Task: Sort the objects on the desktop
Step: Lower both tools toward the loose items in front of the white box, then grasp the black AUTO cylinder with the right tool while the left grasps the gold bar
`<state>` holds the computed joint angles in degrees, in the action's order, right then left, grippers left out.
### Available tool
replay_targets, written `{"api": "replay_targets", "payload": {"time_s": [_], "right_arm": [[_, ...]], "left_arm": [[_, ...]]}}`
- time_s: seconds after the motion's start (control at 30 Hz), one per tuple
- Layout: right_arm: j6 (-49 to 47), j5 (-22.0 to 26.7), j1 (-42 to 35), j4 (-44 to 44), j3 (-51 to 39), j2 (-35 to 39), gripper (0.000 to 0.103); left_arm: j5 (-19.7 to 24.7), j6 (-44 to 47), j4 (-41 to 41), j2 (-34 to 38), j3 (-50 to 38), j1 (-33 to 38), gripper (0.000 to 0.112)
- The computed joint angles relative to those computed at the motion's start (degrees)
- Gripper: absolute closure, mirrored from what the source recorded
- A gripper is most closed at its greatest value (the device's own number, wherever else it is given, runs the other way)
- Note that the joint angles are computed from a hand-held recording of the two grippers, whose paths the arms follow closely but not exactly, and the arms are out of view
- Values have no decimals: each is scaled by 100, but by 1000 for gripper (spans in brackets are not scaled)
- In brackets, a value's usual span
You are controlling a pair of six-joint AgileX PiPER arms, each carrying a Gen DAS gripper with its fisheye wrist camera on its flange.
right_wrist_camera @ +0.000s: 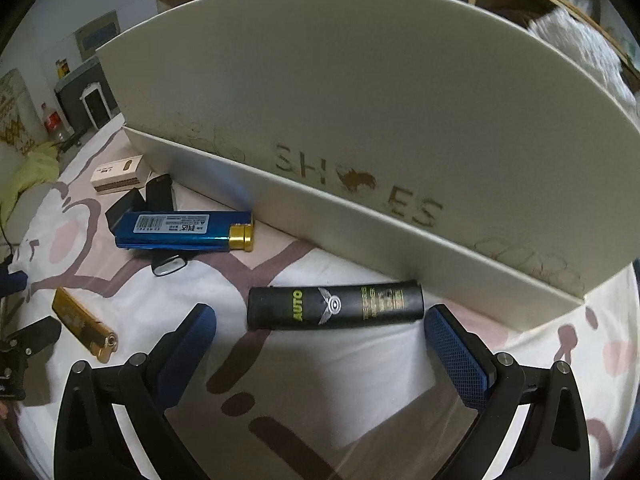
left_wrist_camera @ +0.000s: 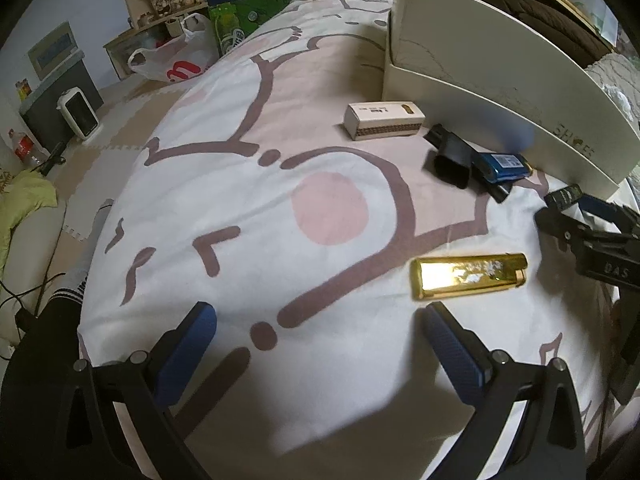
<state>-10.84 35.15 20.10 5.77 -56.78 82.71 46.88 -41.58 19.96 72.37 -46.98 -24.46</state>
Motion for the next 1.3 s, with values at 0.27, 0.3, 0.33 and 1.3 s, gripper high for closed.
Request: {"api": "replay_targets", "payload": {"time_s": [0.27,0.3,0.33,1.3], "right_arm": [[-1535,131,-271,1130,58,-133,0],[-1675,178,-244,1206,75,-175,0],[-1849,278,-219,1300,85,-226,0],[1027,162,955,51,-443,618,23]], "left_arm": [[-148,-13,-129,-46,50,-376,9],[-155,-74,-115,-55,60,-480,9],[-193,-109,-111,-45,66,-529,9],[-863,-1347,-146,-408,418,-827,9]]}}
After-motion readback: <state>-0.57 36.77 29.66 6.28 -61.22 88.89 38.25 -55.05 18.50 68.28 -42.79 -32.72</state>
